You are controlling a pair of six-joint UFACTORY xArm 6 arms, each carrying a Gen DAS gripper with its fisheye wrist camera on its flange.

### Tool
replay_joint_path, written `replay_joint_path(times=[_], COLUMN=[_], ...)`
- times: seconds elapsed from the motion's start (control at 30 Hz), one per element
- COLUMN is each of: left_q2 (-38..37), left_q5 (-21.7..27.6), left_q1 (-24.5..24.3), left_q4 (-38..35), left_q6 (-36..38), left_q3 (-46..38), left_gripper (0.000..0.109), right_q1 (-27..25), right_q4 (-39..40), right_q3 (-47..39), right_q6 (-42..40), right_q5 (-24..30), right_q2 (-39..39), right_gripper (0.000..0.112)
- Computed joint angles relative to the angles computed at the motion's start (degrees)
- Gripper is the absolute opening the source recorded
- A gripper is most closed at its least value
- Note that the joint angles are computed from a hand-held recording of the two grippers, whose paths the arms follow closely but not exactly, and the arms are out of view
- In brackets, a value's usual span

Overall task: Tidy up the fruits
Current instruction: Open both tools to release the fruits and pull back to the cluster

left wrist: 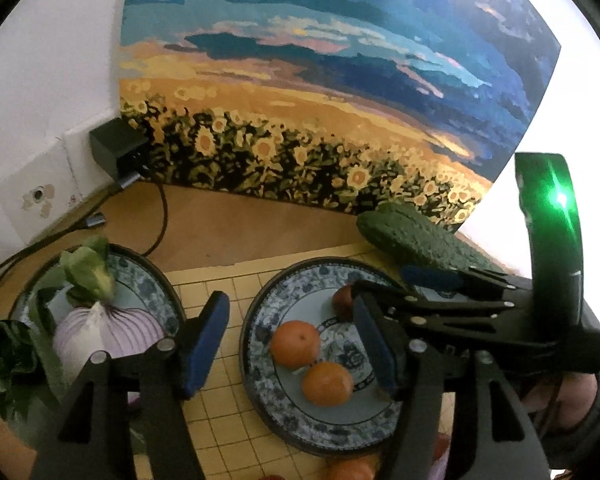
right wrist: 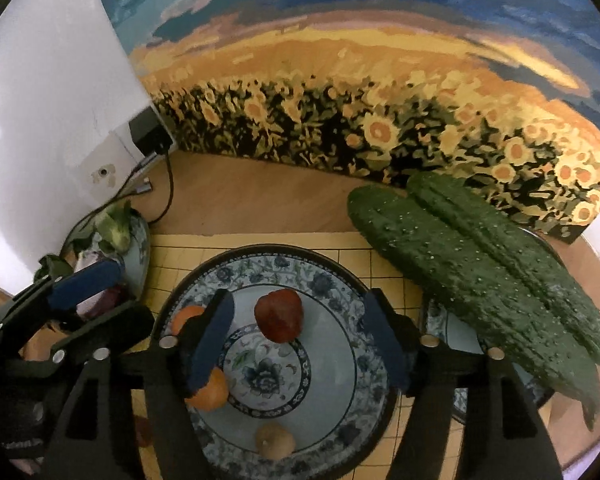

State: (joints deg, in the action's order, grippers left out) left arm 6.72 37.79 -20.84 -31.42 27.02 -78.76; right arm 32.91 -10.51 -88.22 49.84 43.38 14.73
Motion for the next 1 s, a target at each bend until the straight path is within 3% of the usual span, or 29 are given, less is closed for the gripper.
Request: replay_joint_path(times=[0.33,0.8,1.0], left_q2=[-2.31,-12.76,-15.97], left_q5=[8.23,2.06,-2.28], left_q1=[1.51,-0.01,-0.34], left_q4=[-0.15,-0.37,1.98], left_q6=[-6.21,-0.03,-3.58], left_q3=[-0.28,10.36,14.92], left_gripper=[0.079,0.089,0.089], right_q1=[1.60,4.88,6.48], right_q4=[-1.74,-6.66,-7.60], right_q3=[2.92,8.81,12.72], right_q6=[3.01,10.73,13.76], right_q5=[0.90,1.05,3.27], right_q2=[-4.55,-12.52,-16.26], right_gripper=[0.073,0.073,0.073])
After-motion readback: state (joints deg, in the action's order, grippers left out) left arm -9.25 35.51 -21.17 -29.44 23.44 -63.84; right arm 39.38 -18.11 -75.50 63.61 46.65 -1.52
